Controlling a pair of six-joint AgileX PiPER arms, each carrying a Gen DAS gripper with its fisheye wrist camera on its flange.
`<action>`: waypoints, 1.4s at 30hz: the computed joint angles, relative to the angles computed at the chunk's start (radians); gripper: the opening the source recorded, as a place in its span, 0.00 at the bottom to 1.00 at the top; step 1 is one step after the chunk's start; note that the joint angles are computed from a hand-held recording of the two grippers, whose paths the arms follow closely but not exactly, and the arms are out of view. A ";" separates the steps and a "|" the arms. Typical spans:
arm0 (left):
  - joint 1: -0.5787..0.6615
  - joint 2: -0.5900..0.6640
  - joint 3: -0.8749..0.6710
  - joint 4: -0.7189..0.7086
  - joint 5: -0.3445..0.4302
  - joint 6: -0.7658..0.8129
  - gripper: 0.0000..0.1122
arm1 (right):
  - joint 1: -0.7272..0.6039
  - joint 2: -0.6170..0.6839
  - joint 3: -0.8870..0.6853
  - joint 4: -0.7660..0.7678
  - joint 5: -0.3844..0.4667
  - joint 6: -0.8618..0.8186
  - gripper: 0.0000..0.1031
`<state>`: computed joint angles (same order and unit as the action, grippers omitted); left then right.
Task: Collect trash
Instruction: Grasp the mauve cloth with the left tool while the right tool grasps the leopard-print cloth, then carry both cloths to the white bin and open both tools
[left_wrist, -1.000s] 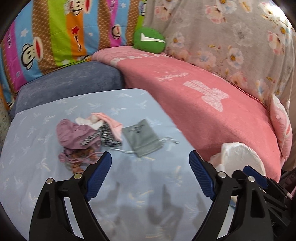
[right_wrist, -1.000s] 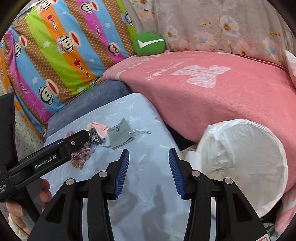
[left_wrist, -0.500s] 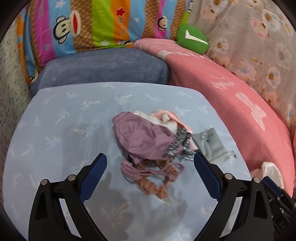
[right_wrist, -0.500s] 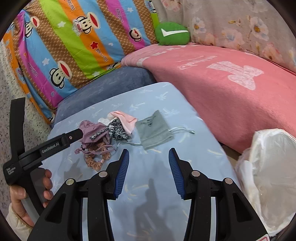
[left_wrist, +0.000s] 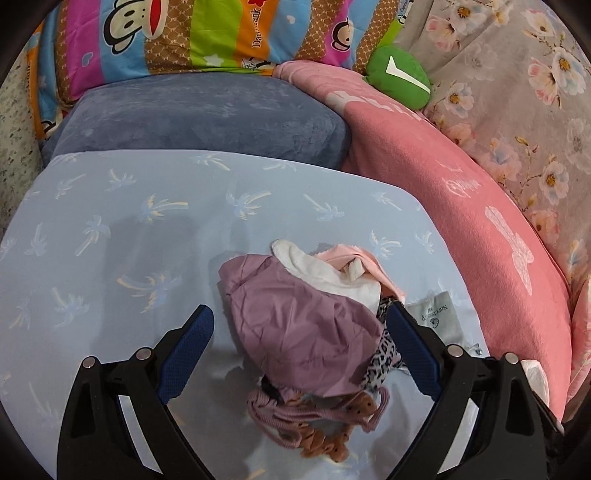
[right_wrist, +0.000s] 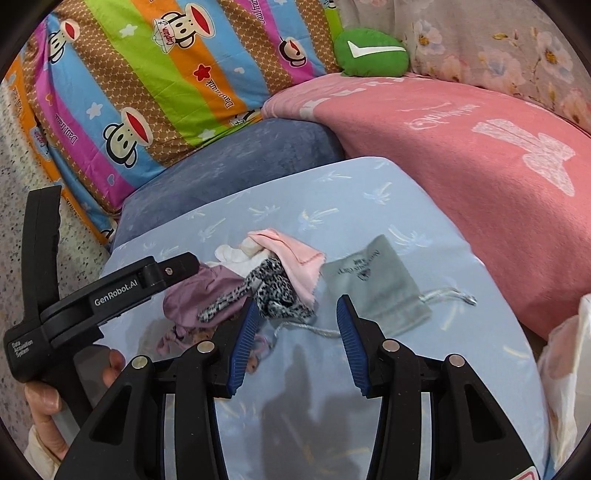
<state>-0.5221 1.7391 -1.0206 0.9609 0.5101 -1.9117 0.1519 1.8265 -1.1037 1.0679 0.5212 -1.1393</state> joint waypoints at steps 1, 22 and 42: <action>0.016 0.002 0.004 -0.004 -0.036 0.006 0.68 | 0.013 0.019 -0.020 -0.013 -0.003 0.022 0.43; 0.022 -0.048 0.049 0.001 -0.103 0.017 0.06 | 0.048 0.126 -0.076 -0.052 0.021 0.100 0.02; -0.289 -0.079 -0.283 0.039 0.266 0.137 0.05 | -0.304 -0.273 0.026 0.069 0.315 -0.047 0.02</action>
